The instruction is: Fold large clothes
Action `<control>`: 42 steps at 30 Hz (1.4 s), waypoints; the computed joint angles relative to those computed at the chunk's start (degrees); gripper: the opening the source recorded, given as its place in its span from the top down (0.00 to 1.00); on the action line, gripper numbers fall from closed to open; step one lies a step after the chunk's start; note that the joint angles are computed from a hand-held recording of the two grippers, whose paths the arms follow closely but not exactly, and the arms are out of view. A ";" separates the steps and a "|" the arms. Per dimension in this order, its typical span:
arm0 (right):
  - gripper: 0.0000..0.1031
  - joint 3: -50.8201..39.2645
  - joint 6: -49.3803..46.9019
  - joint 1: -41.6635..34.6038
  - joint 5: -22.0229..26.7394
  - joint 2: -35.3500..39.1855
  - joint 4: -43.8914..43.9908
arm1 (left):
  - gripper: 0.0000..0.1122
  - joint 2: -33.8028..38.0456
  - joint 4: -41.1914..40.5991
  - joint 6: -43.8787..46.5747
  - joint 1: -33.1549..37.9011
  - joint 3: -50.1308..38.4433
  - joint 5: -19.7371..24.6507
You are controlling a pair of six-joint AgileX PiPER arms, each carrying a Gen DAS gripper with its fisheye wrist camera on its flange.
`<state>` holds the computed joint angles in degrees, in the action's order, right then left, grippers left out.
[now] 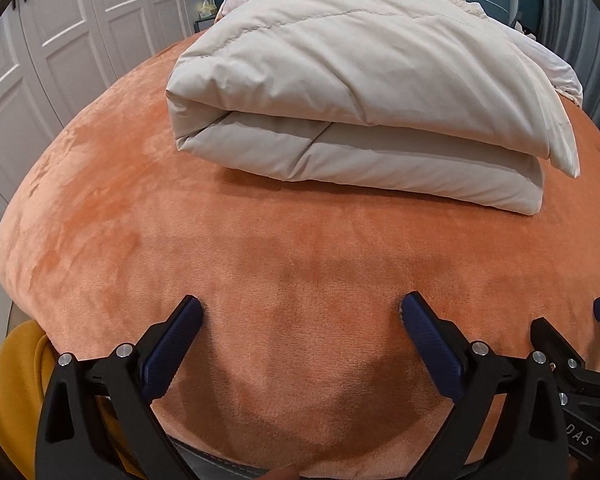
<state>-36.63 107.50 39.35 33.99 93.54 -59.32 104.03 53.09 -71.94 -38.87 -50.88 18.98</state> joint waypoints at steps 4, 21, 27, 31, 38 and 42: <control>0.04 0.50 4.13 3.24 1.17 -0.72 -1.88 | 0.13 -0.46 6.58 -7.89 -1.44 1.67 0.34; 0.06 -1.52 4.58 6.39 5.04 -1.64 -0.81 | 0.13 -3.10 13.84 -16.29 -4.02 3.34 2.70; 0.06 -1.11 2.82 5.40 4.84 -2.65 -1.19 | 0.13 -3.41 13.52 -16.04 -4.25 3.01 3.49; 0.06 -1.73 2.47 6.14 5.26 -2.12 -0.86 | 0.13 -3.73 13.96 -16.67 -4.29 3.34 3.58; 0.06 -2.06 2.26 6.31 5.53 -2.20 -0.52 | 0.13 -3.99 14.27 -16.54 -3.43 3.79 2.52; 0.06 -2.17 1.74 5.94 5.29 -2.29 -0.76 | 0.13 -4.15 15.49 -17.33 -3.27 4.14 2.16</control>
